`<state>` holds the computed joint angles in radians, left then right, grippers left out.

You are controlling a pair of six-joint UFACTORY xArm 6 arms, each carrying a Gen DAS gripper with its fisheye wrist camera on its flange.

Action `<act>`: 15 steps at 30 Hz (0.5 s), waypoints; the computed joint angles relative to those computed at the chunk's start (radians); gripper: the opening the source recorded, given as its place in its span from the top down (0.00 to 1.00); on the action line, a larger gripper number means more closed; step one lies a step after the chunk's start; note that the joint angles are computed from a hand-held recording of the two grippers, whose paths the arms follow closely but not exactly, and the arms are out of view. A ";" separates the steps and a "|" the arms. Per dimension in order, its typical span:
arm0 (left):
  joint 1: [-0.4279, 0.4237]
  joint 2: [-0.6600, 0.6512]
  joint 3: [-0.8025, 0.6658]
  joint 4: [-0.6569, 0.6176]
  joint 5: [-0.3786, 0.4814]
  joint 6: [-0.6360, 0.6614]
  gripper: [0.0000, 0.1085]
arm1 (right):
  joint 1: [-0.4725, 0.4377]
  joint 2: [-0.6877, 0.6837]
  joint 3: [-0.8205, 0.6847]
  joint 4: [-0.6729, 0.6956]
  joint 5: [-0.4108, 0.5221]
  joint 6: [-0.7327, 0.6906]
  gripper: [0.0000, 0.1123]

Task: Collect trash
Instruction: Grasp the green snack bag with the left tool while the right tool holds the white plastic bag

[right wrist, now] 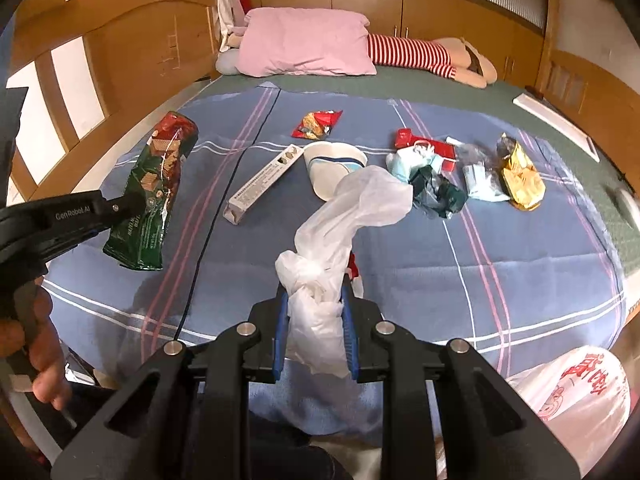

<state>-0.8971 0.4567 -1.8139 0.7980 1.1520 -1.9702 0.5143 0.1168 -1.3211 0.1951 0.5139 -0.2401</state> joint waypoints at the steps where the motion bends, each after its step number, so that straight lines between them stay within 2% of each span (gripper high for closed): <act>1: 0.000 0.002 -0.001 -0.002 0.002 0.007 0.94 | 0.000 0.001 -0.001 0.002 0.001 0.000 0.78; 15: 0.001 0.014 -0.016 -0.004 0.005 0.032 0.94 | 0.004 -0.007 0.010 -0.005 -0.010 0.004 0.78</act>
